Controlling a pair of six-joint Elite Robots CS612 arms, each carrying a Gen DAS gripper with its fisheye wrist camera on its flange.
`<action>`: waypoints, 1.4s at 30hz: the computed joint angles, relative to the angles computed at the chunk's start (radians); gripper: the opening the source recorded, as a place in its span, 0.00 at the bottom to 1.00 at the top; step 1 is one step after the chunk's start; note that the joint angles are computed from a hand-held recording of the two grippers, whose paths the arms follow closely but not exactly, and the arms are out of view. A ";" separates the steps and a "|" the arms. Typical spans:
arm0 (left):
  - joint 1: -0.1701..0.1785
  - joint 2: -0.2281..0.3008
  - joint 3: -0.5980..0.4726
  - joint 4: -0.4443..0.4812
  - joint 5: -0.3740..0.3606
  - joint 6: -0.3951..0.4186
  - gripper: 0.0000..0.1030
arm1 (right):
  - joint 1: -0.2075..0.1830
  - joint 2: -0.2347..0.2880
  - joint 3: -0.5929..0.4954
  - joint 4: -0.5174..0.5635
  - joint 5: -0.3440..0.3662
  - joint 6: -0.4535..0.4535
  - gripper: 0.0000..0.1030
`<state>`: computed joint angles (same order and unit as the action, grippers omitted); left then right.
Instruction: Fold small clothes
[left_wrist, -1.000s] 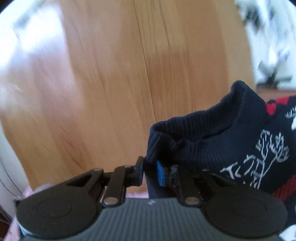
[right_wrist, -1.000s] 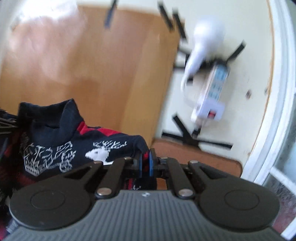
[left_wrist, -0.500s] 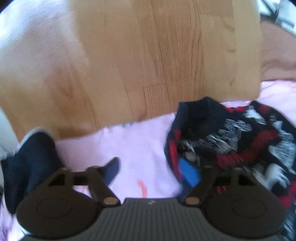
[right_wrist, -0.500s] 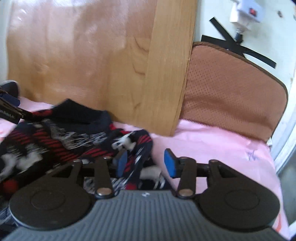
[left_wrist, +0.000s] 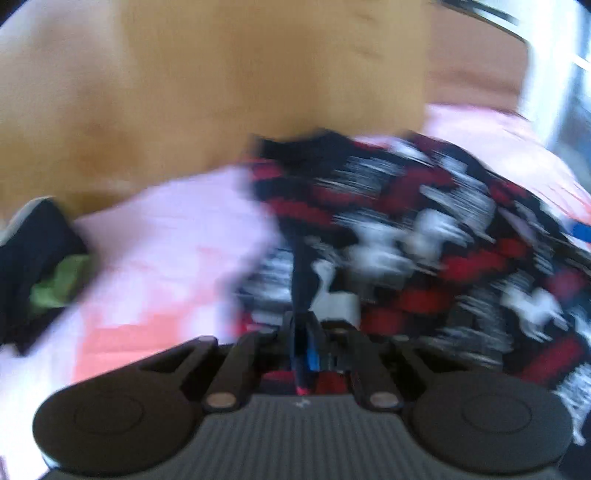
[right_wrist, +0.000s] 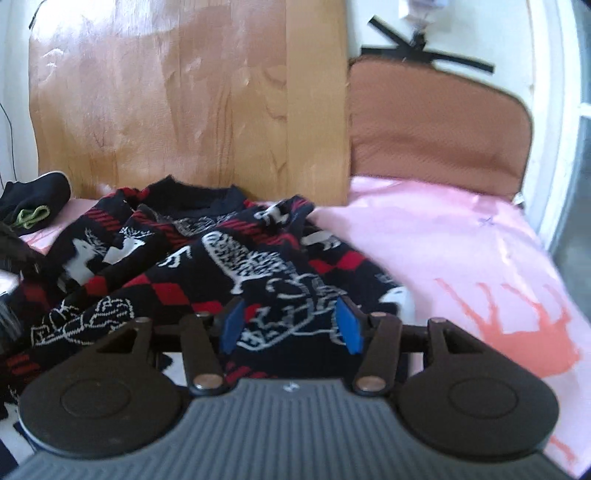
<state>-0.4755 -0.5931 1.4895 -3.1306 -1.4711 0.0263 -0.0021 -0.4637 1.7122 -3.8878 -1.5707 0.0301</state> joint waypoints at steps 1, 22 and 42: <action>0.016 -0.005 -0.007 -0.004 0.045 -0.028 0.07 | -0.002 -0.001 0.007 -0.020 -0.009 -0.007 0.55; 0.036 -0.116 0.325 -0.121 0.018 -0.043 0.62 | -0.022 -0.033 0.146 0.010 0.060 0.038 0.39; 0.052 -0.142 0.427 -0.190 -0.123 -0.113 0.15 | -0.071 -0.082 0.254 0.005 0.362 0.136 0.46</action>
